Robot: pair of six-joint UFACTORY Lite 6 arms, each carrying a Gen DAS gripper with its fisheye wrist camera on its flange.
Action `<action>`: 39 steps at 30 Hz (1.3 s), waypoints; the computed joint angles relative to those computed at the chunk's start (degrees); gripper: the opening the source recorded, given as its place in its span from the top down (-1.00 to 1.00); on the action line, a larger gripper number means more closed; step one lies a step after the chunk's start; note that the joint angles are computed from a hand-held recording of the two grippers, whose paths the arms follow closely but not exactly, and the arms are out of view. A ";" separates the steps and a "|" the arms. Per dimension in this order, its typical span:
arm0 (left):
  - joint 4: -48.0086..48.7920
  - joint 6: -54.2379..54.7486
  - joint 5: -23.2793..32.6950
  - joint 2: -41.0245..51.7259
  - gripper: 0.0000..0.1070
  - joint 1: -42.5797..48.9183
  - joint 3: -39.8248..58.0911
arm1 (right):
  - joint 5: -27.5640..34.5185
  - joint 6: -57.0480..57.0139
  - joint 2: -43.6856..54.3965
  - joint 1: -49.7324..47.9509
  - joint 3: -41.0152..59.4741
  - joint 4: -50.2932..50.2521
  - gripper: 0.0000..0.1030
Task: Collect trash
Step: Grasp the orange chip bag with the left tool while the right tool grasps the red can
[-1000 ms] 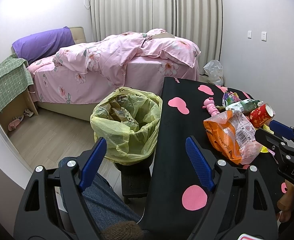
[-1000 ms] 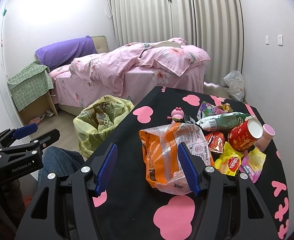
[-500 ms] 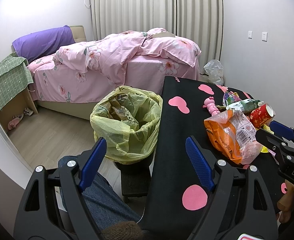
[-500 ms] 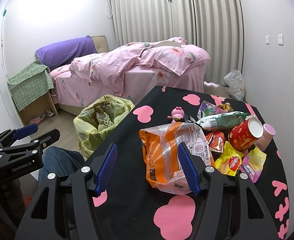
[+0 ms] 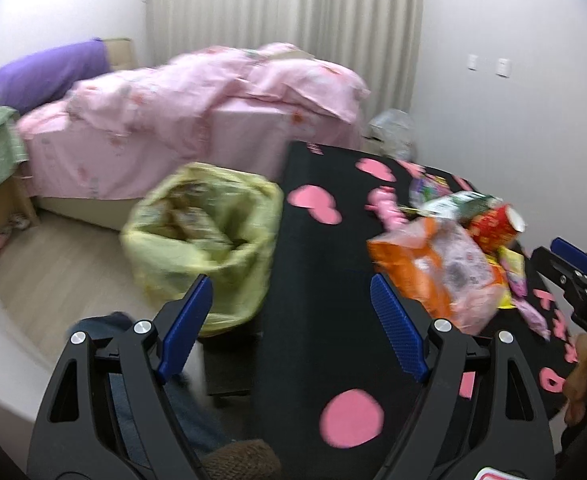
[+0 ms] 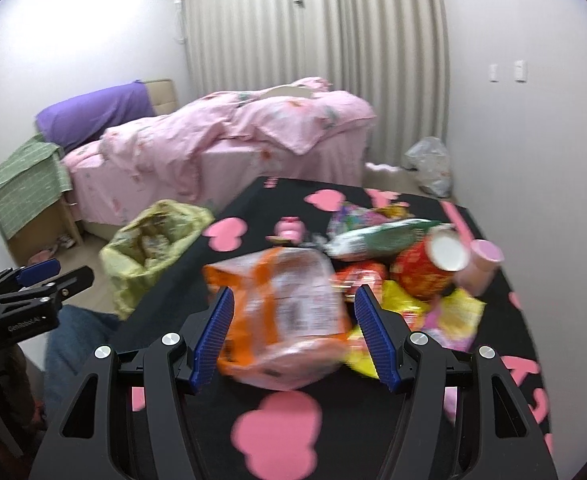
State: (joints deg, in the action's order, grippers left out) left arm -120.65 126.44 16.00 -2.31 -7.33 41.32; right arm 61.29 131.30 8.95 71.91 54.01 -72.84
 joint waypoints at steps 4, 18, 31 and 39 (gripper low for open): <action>21.68 -19.86 7.75 12.67 -0.45 -2.70 10.23 | 2.82 1.63 -8.23 -0.43 -9.58 3.37 -0.16; 57.23 -50.08 12.32 46.36 -0.47 -11.74 54.80 | -6.71 4.11 -28.05 -9.23 -32.23 -0.52 -0.16; 50.84 -47.52 15.45 42.26 -0.44 -6.84 47.12 | -28.54 0.06 -1.28 -41.11 -9.83 -22.36 0.02; 41.89 -36.39 13.82 41.27 -0.46 -6.52 42.84 | -21.44 -2.68 -10.67 -34.15 -13.71 -17.49 0.03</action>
